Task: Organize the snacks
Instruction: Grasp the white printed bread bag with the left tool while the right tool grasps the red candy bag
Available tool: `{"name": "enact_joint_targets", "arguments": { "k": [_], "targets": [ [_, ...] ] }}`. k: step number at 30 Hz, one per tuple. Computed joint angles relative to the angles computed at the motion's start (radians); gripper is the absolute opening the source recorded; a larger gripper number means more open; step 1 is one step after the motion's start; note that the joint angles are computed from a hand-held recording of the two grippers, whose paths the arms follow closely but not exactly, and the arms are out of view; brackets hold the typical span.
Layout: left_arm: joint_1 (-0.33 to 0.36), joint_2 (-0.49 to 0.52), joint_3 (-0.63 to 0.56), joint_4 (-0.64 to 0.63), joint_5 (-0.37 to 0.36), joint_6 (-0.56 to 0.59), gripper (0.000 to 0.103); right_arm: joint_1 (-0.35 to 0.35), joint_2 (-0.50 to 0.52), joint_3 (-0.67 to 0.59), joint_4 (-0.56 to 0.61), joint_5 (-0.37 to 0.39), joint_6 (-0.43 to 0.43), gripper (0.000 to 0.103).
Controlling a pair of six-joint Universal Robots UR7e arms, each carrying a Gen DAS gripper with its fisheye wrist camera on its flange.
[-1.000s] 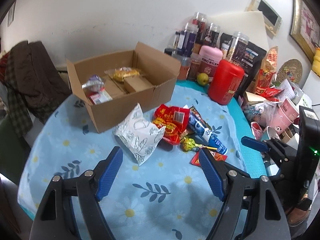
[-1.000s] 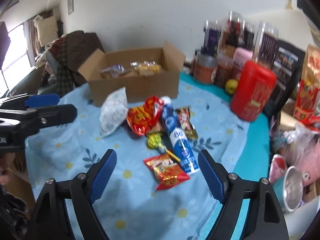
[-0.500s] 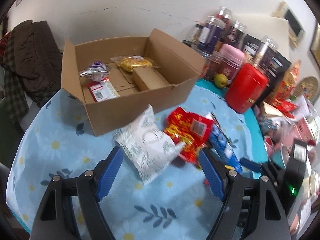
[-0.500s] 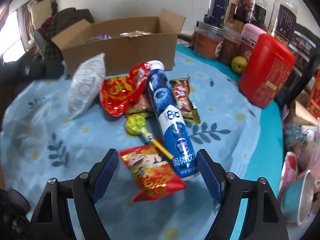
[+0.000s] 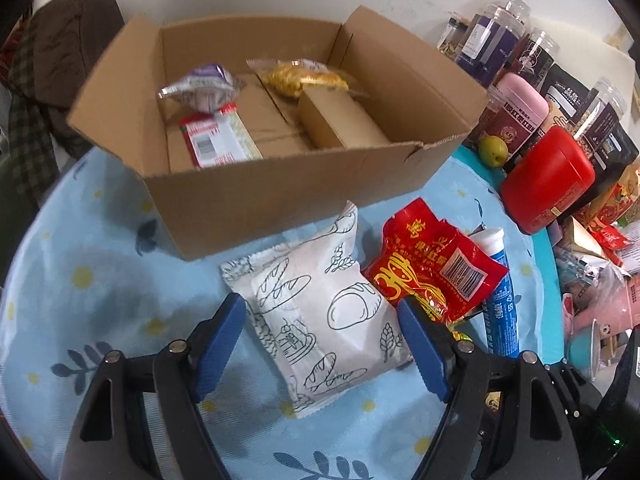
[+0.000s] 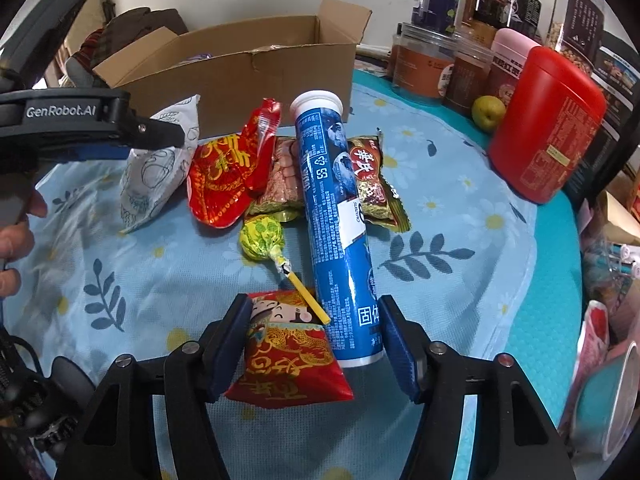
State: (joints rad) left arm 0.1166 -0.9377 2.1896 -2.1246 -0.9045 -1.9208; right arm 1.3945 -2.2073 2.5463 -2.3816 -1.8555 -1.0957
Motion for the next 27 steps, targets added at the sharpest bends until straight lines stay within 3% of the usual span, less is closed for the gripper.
{"name": "enact_joint_targets", "arguments": {
  "k": [5,8,14,27],
  "targets": [
    [-0.004,0.011,0.013,-0.042,0.008,0.037,0.078,0.006,0.001,0.005,-0.016,-0.005,-0.001,0.062],
    [-0.012,0.029,0.007,-0.052,0.008,0.098,0.071,0.002,-0.014,0.007,-0.009,0.0,-0.004,0.06],
    [-0.033,0.018,0.018,-0.084,-0.033,0.116,0.058,-0.015,-0.06,0.008,0.033,0.009,-0.007,0.058],
    [-0.13,0.067,0.007,-0.158,-0.138,0.173,0.058,-0.132,-0.26,0.011,0.209,0.071,-0.087,0.057]
  ]
}}
